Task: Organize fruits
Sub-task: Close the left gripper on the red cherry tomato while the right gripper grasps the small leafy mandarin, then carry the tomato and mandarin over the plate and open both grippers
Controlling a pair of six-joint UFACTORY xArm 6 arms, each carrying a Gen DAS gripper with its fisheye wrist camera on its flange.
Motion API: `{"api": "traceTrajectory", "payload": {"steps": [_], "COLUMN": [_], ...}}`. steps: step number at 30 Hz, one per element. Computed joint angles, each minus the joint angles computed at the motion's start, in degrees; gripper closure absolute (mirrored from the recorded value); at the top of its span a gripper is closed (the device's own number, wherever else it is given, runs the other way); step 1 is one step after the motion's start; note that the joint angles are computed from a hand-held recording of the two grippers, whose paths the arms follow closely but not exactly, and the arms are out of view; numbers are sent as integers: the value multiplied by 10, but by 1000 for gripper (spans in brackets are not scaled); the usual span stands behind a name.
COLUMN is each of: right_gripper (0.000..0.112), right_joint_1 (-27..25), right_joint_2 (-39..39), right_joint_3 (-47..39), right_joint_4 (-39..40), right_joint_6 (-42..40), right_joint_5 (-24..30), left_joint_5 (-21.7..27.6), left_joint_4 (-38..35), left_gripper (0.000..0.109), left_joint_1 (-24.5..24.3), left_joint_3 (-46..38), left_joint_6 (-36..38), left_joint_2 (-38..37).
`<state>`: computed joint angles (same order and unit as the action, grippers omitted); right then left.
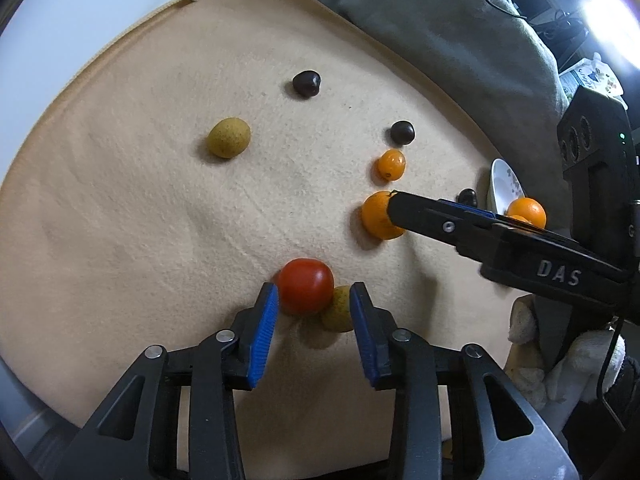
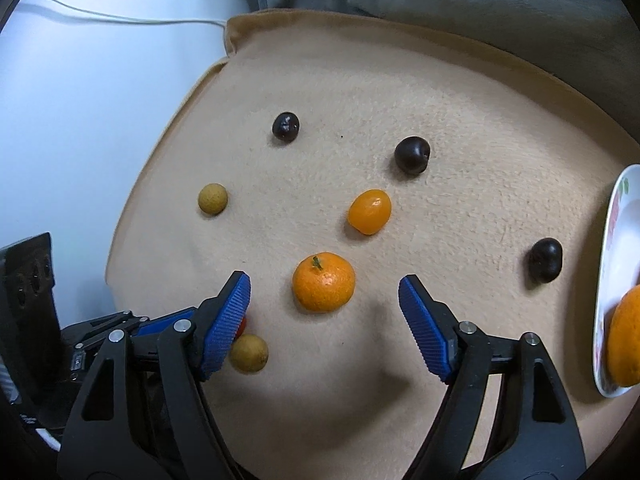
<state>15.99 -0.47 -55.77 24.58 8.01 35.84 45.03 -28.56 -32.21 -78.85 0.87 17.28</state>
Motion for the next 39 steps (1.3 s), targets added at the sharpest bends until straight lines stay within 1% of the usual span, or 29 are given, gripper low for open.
{"api": "traceTrajectory", "payload": {"steps": [3,7,11,14,16,18,20,24,28,39], "right_gripper": [41,45,54,57,61,68,72,73,73,74], "right_joint_1": [1,5,7,7,7,7,6,10,8,-10], "right_joint_2": [12,29,35,43,47,48,48,48,42,-24], "right_joint_3": [-8,-24,-29,-36,-38,-38,-38,-37,-30,23], "right_joint_4": [2,1,-6,-7,-7,-4,11,-1,7,0], "right_joint_6": [-1,-5,-6,-6,-5,-9,-24,-26,-35,-36], "right_joint_5": [5,12,19,19,20,22,21,14,7,-8], "left_joint_5": [1,3,3,1,-2,-5,-9,-14,-18,-24], "left_joint_4": [-3,-3,-3,-11,-11,-8,-6,-5,-1,6], "left_gripper": [75,76,80,80,80,80,81,81,81,81], "left_joint_1": [2,3,5,6,6,4,3,3,2,0], "left_joint_3": [-1,2,5,5,6,6,6,8,8,-2], "left_joint_6": [-1,2,0,0,1,0,1,4,5,7], "left_joint_2": [3,3,3,6,7,7,7,6,5,9]}}
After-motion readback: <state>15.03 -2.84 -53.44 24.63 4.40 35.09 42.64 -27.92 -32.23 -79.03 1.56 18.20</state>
